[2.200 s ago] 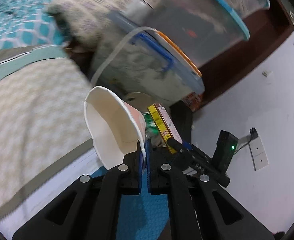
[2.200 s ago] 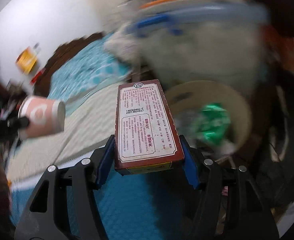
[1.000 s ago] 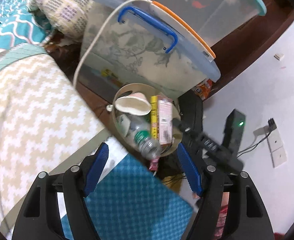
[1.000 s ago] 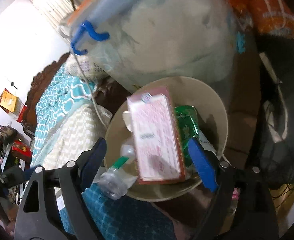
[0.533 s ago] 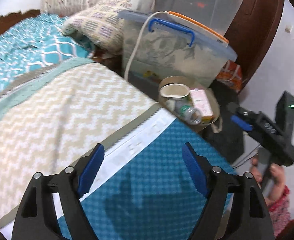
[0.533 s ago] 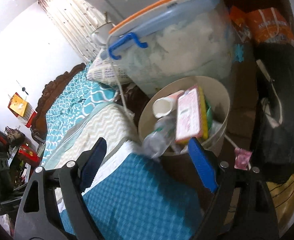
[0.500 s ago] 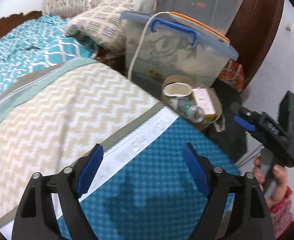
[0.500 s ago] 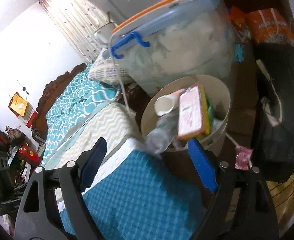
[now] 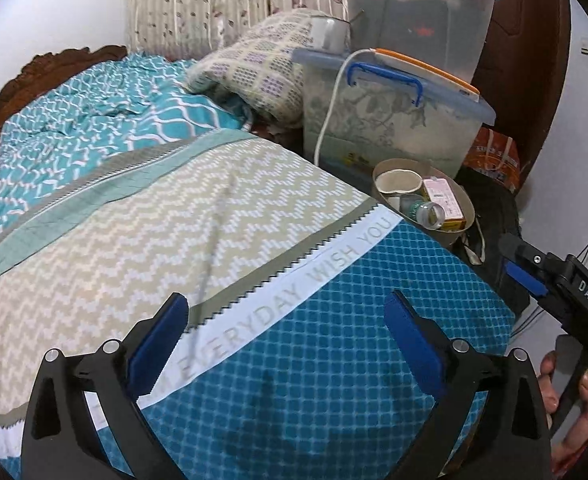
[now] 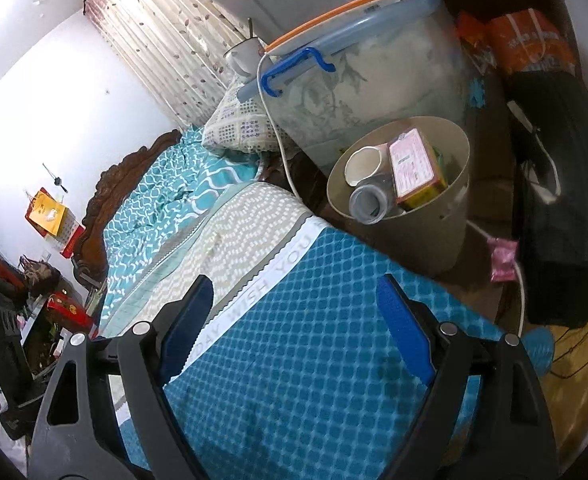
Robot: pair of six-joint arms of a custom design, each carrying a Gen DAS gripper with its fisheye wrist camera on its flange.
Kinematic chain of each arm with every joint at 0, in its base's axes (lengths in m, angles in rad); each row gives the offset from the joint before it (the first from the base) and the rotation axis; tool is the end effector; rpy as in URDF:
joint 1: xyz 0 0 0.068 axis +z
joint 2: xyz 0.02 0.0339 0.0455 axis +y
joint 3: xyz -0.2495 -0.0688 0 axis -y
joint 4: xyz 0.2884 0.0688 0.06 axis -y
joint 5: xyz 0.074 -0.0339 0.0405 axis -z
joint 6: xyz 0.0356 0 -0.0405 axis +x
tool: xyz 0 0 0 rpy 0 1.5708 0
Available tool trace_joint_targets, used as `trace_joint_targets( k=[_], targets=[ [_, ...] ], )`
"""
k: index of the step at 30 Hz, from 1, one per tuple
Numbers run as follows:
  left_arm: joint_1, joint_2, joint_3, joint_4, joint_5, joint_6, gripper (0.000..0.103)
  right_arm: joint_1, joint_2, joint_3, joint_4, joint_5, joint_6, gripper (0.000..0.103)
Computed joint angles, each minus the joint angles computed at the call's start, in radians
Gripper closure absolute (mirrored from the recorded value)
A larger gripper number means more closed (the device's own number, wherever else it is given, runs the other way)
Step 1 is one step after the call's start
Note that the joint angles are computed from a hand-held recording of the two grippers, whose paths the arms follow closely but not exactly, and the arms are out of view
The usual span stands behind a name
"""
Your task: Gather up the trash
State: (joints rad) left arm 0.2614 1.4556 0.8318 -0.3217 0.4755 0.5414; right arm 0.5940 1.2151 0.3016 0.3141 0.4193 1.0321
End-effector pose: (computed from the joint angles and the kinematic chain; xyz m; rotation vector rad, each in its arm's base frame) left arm 0.3156 0.0675 0.1559 0.5169 2.3315 -0.2304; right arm 0.2110 0.1250 0.0956 0.7000 2.0377 0.5079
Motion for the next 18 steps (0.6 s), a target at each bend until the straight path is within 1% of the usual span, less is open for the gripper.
trace_joint_targets(
  k=[6,10,14,18],
  targets=[
    [0.061,-0.06,-0.042,-0.004,0.022,0.037,0.009,0.093,-0.025,0.012,-0.05,0.097,0.087,0.012],
    [0.09,-0.1,-0.072,-0.001,0.033,0.062,0.009,0.133,-0.032,0.03,-0.088,0.14,0.109,0.009],
    [0.122,-0.118,-0.075,-0.033,0.066,0.083,0.009,0.177,-0.03,0.061,-0.146,0.195,0.132,0.004],
    [0.139,-0.137,-0.084,-0.039,0.077,0.087,0.009,0.212,-0.029,0.085,-0.188,0.23,0.144,0.004]
  ],
)
